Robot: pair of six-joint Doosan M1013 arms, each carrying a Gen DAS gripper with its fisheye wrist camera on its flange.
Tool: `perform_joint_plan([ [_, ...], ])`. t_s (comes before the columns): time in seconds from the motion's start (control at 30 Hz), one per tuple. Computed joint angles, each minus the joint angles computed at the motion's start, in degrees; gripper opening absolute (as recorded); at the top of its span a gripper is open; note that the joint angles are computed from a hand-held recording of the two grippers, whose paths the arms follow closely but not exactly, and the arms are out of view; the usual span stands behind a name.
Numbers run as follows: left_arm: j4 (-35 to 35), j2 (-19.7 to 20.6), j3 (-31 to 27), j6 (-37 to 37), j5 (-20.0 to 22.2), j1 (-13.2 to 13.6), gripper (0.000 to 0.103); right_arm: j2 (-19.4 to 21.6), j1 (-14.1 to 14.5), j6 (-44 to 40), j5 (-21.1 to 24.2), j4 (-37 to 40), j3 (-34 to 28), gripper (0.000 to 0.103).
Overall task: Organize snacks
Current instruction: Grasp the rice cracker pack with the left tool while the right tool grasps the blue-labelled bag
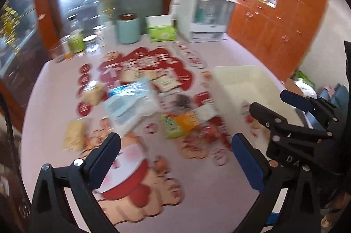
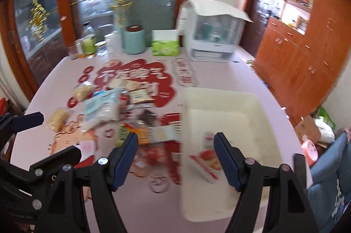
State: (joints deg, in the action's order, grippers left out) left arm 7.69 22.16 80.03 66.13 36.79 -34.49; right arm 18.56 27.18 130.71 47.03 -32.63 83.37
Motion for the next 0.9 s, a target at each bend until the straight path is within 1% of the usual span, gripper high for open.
perform_joint_plan([
  [0.07,0.76,-0.79,1.41,-1.59,-0.55,1.4,0.101,1.41,0.37,-2.35,-0.38,3.34,-1.83,0.069],
  [0.13,3.16,-1.24,2.35,-3.77,-0.33,2.79,0.101,3.38,0.43,-6.71,-0.01,8.64,-4.5,0.069],
  [0.2,6.99,-1.33,2.68,-6.38,0.94,4.26,0.101,5.74,0.22,-11.32,1.25,14.21,-7.76,0.069],
  [0.27,7.94,-1.13,2.62,-7.1,1.59,5.84,0.101,7.48,-0.07,-14.07,1.14,17.97,-10.03,0.069],
  [0.37,9.6,0.05,1.73,-8.12,2.43,8.89,0.101,10.28,-0.18,-15.63,1.53,18.92,-13.48,0.069],
  [0.43,9.92,1.37,0.51,-7.94,3.56,10.36,0.101,12.21,-0.19,-15.81,2.87,18.05,-15.83,0.069],
  [0.53,8.45,4.04,-1.86,-5.46,5.27,12.45,0.101,15.05,-1.09,-18.93,4.74,21.29,-19.02,0.069],
  [0.63,4.92,7.16,-4.47,-1.19,7.44,13.91,0.101,17.88,-1.84,-19.57,7.09,22.58,-22.01,0.069],
  [0.7,1.72,9.47,-6.44,2.04,9.78,14.61,0.101,19.64,-2.44,-19.84,8.62,23.69,-23.76,0.069],
  [0.77,-1.23,11.05,-7.6,3.85,10.92,15.14,0.101,21.08,-3.27,-20.45,10.01,26.47,-25.11,0.069],
  [0.8,-4.19,12.16,-8.51,5.56,12.13,15.61,0.101,21.82,-3.65,-20.67,10.53,27.74,-25.69,0.069],
  [0.9,-7.62,14.25,-10.0,7.03,14.32,15.81,0.101,23.65,-4.02,-20.22,12.5,27.96,-27.29,0.069],
])
